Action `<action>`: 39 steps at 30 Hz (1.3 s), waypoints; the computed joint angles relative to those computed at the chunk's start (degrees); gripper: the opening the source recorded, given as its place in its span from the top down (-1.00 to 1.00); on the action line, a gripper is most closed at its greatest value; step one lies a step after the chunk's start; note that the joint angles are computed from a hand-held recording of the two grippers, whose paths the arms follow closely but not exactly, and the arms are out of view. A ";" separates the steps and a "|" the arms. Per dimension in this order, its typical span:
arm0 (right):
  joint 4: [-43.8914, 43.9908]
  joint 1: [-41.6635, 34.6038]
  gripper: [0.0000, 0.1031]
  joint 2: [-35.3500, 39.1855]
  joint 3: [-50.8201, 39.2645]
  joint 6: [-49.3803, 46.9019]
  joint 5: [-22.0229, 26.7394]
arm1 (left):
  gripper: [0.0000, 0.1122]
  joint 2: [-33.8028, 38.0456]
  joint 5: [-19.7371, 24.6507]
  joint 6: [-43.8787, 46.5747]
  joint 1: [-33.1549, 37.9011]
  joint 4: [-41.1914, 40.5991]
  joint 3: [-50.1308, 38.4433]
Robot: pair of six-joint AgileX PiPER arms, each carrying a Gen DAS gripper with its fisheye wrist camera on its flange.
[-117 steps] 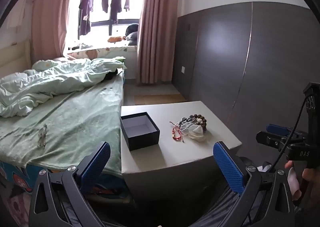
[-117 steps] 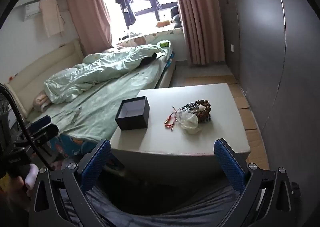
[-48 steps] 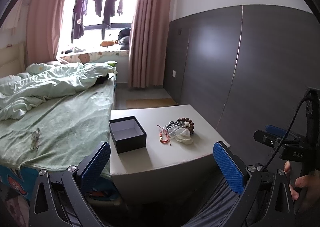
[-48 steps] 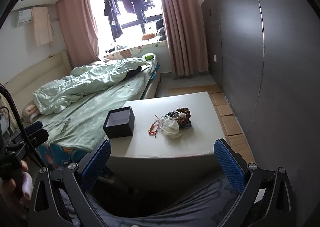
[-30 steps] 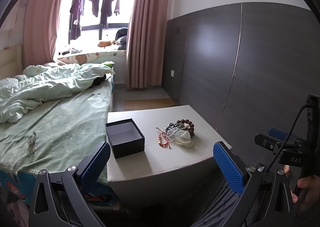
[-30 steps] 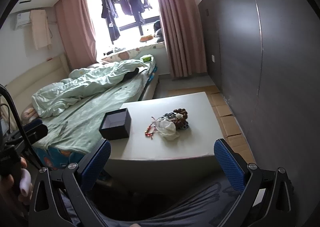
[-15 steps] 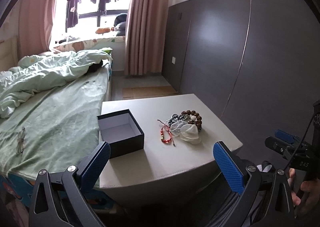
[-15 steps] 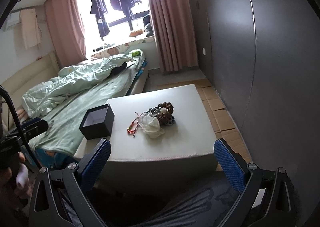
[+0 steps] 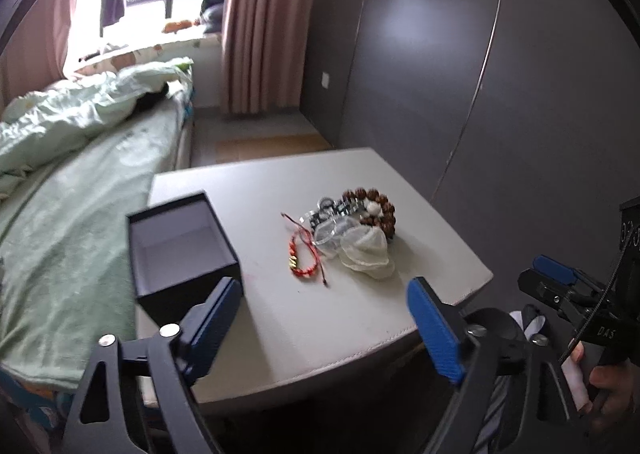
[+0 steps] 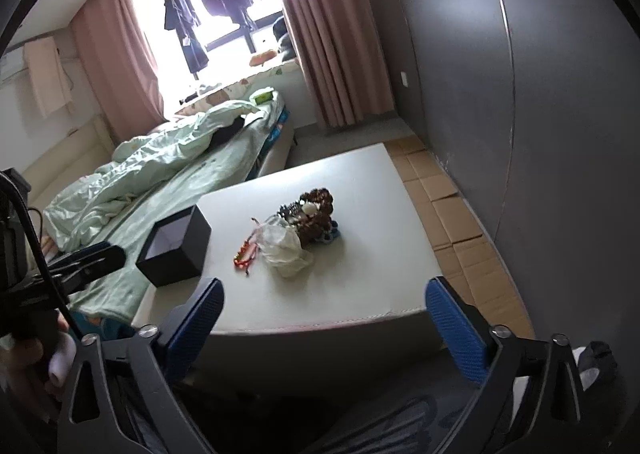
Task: Organize jewelry
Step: 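Reach the left tool to the red string bracelet and grasp it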
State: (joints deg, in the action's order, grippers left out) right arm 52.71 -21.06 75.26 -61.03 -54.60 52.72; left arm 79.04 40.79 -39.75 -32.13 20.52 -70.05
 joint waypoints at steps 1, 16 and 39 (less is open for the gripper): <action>-0.41 0.62 -0.86 0.98 -0.34 0.24 -0.32 | -0.43 0.88 -0.34 0.99 0.55 -1.09 -0.34; -2.57 4.09 -0.33 12.82 -5.03 2.46 -0.63 | 0.26 17.72 1.42 14.86 6.92 -15.00 -12.73; -7.61 10.77 -0.14 21.85 -13.73 11.65 1.05 | 0.97 29.74 7.39 21.19 10.26 -19.58 -24.37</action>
